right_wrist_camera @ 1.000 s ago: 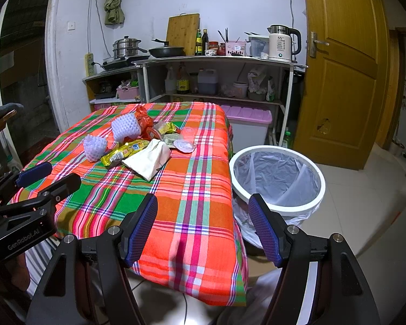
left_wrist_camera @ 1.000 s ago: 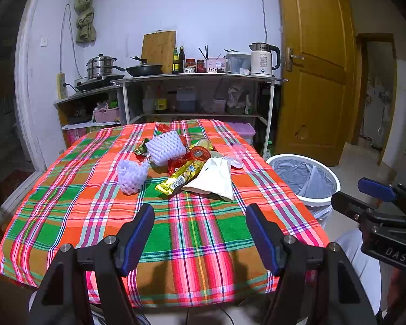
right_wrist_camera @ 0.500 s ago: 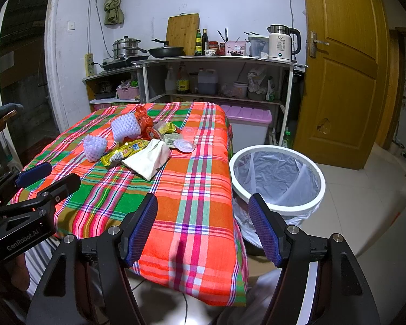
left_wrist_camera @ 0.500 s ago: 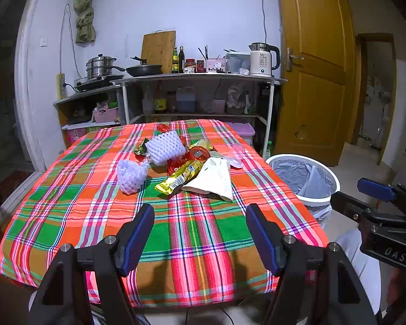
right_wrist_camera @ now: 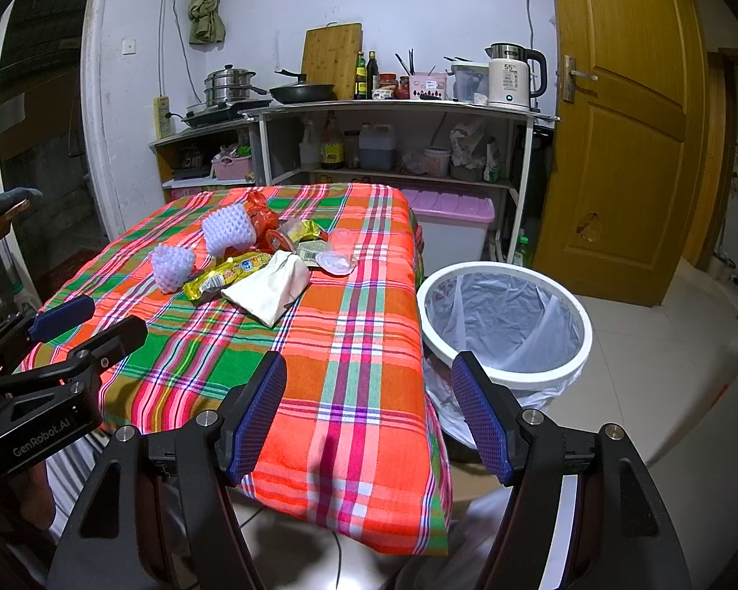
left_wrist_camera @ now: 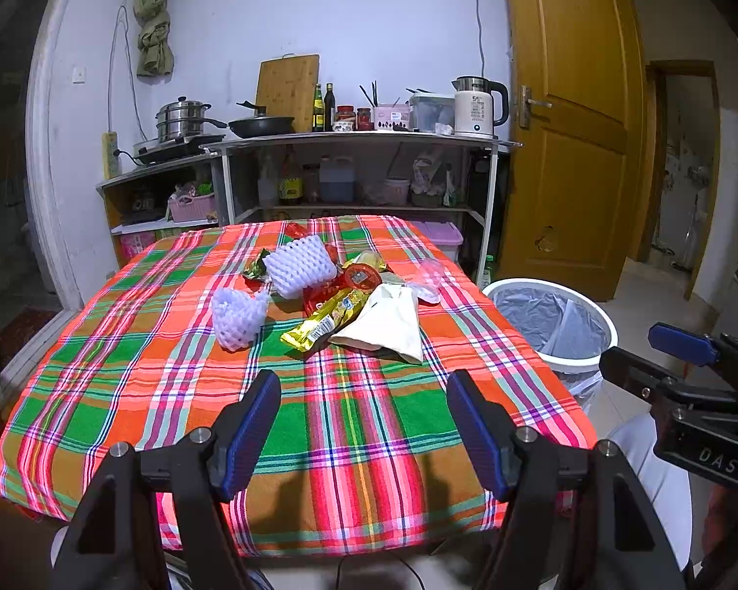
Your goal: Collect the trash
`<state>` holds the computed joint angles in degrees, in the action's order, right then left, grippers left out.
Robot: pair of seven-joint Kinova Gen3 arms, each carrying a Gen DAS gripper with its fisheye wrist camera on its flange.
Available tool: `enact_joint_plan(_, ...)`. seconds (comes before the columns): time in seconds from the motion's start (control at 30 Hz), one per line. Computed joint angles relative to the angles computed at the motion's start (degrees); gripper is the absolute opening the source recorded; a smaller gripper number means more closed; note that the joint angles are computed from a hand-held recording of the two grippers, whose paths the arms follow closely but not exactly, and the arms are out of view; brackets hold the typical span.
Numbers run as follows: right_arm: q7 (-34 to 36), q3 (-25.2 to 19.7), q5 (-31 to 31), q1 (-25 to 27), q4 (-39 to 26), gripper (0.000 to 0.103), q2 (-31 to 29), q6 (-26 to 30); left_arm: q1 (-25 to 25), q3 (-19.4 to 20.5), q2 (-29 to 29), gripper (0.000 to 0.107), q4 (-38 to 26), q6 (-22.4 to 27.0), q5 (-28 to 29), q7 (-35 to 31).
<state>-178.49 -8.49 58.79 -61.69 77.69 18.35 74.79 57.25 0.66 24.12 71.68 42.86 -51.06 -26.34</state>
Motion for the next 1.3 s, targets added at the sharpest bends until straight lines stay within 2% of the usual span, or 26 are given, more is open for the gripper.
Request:
enact_joint_plan(0.47,0.2,0.1,-0.3,0.2,-0.1,0.07,0.3,-0.2,-0.1,0.0,0.4,0.07,-1.0,1.2,0.3,-0.5)
enact_joint_plan(0.67,2.3,0.5,-1.7,1.8,-0.6,0.07,0.7,-2.6,-2.8,-0.2,1.5,0.07,-1.0,-0.9,3.0,-2.7)
enact_joint_plan(0.83,4.8,1.3,-3.1,3.6,-1.5,0.07,1.5,-6.2,-6.8,0.4,2.7,0.07,-2.3,-3.5,9.3,-7.0)
enact_joint_plan(1.03,9.5,2.6,-7.1,6.5,-4.2,0.07,3.3,-11.4,-8.5,-1.2,5.0,0.07,-5.4,-4.1,13.1,-11.5)
enact_joint_plan(1.1,11.4,3.2,-8.9,7.4,-5.3,0.07,4.0,-13.1,-10.8,0.0,6.1,0.069,-7.1,-4.5,16.1,-15.6)
enact_joint_plan(1.3,16.2,5.4,-13.1,9.1,-8.9,0.07,6.5,-16.1,-13.7,0.4,10.0,0.07,-13.6,-2.4,22.8,-24.9)
